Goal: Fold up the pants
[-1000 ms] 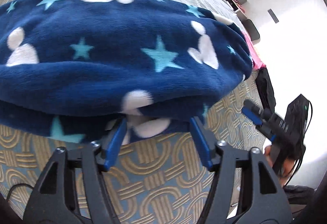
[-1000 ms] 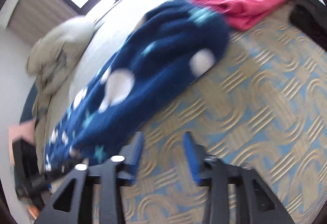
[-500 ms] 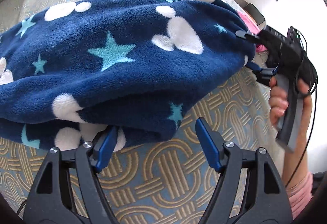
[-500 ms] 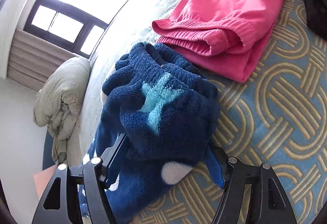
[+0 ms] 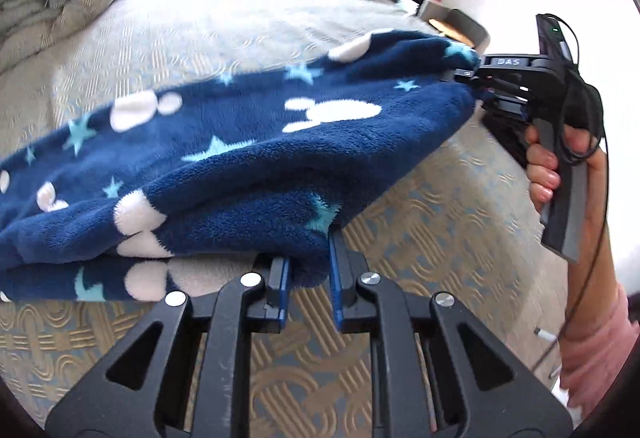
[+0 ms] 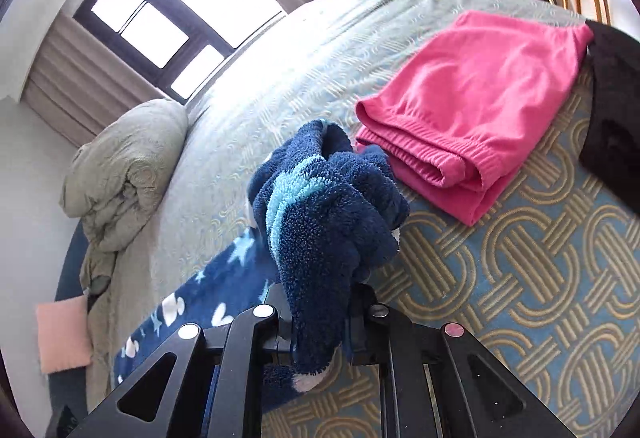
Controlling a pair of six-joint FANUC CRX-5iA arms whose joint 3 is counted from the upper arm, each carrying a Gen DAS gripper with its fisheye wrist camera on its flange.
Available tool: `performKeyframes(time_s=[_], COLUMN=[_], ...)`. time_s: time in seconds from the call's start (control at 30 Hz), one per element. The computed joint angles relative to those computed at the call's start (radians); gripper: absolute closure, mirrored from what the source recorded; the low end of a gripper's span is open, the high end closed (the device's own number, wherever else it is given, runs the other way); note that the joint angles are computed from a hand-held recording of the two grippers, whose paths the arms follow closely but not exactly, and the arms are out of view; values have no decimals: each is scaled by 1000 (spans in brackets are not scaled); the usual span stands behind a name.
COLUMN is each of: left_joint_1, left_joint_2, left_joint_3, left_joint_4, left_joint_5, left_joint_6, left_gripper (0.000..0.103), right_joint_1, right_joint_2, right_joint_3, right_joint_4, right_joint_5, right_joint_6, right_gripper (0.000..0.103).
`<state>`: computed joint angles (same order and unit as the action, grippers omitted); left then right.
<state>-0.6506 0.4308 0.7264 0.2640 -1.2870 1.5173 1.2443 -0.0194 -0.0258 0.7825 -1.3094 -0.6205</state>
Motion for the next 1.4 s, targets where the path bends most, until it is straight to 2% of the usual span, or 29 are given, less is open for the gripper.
performKeyframes(time_s=[0.1,0.27,0.33,0.4,0.43,0.47,0.53,0.57,0.6,0.67,0.73,0.77,0.83,0.9,1.0,1.13,1.2,1.3,1.4], left_joint_1=[8,-39,-72,-115,-133,-139,-121,-104,-86,-45,-11,6,46,111,246,363,401,430,457], left_joint_2=[-54,-96,-100,-102,-103,-107,-119,-125,-126,-166,-212,-248,-300,-351,-423,-505,-526,-537,-517], left_joint_3=[-71,-180,-209,-216,-217,-221,-238,-247,-249,-302,-343,-380,-419,-457,-536,-606,-619,-640,-648], left_joint_4=[67,108,80,-4,-46,-61,-25,10,40,88,84,74,24,-28,-27,-67,-78,-80,-52], left_joint_5=[-3,-69,-94,-104,-102,-97,-83,-79,-77,-54,-30,-10,11,21,62,129,136,157,175], left_joint_6=[-52,-118,-122,-110,-109,-110,-100,-90,-83,-77,-59,-46,-2,59,169,254,255,255,226], left_gripper=[85,85,84,82,82,81,78,78,75,70,62,60,57,57,57,57,57,57,57], right_joint_1=[100,310,376,421,441,473,482,469,456,435,426,421,402,362,281,210,197,157,113], right_joint_2=[-16,-76,-117,-167,-189,-195,-166,-128,-85,-12,66,102,152,181,247,404,482,609,673], right_joint_3=[18,-44,-113,-184,-221,-248,-186,-113,-38,86,195,238,294,323,392,586,697,893,989], right_joint_4=[23,-59,-120,-201,-208,-167,-202,-247,-282,-313,-279,-238,-154,-106,-145,-266,-320,-409,-473], right_joint_5=[-111,-291,-292,-253,-233,-243,-318,-398,-487,-627,-753,-780,-738,-575,-259,-59,-51,-112,-135], right_joint_6=[-10,-224,-334,-461,-525,-598,-608,-565,-514,-424,-369,-326,-201,-34,257,551,656,776,846], right_gripper=[89,88,86,75,70,69,61,51,48,48,48,48,48,48,48,48,48,48,48])
